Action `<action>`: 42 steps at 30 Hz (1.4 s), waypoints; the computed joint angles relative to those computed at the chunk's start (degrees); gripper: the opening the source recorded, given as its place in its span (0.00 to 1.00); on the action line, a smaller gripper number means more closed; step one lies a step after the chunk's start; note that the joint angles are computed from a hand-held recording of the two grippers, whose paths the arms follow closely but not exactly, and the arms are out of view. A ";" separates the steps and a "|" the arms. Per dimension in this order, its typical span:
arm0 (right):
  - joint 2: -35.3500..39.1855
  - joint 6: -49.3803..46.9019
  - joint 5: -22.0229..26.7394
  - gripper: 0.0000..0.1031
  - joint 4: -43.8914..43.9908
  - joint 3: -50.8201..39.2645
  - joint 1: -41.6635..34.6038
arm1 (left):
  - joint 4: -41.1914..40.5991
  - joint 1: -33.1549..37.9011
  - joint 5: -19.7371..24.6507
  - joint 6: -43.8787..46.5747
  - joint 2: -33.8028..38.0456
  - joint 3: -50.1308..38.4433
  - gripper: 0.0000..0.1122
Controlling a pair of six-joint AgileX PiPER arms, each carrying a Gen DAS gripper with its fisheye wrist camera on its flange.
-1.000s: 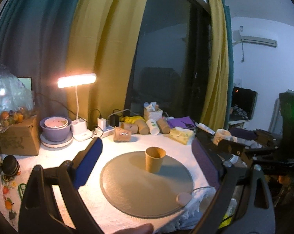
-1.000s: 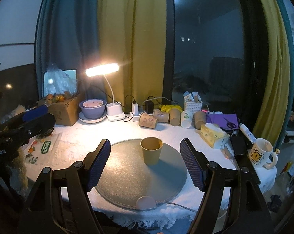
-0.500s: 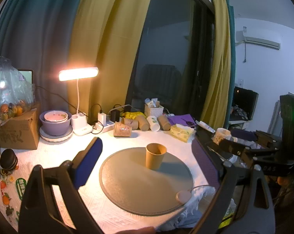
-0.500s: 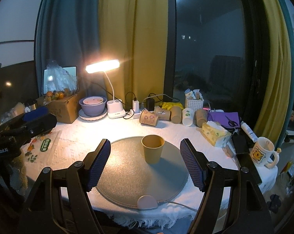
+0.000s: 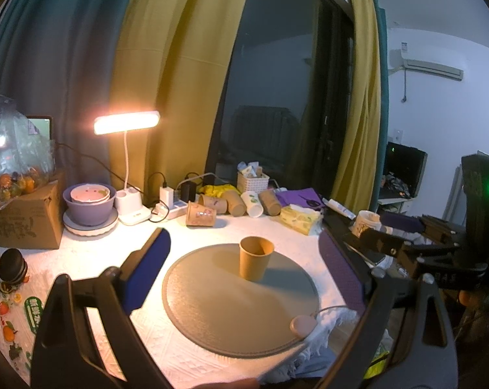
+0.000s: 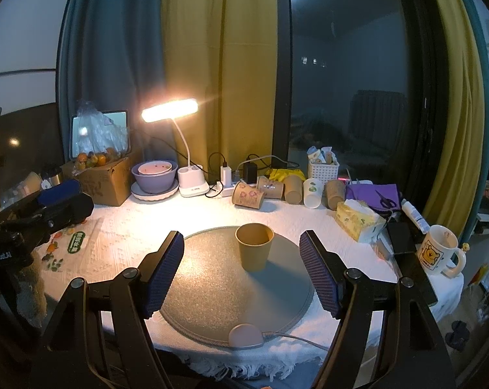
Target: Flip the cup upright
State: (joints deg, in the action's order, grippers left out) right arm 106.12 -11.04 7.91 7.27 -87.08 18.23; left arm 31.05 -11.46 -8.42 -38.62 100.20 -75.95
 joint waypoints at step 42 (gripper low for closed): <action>0.32 5.32 0.62 0.74 -5.02 -0.64 0.55 | -1.26 -0.40 -0.02 1.25 0.15 0.03 0.83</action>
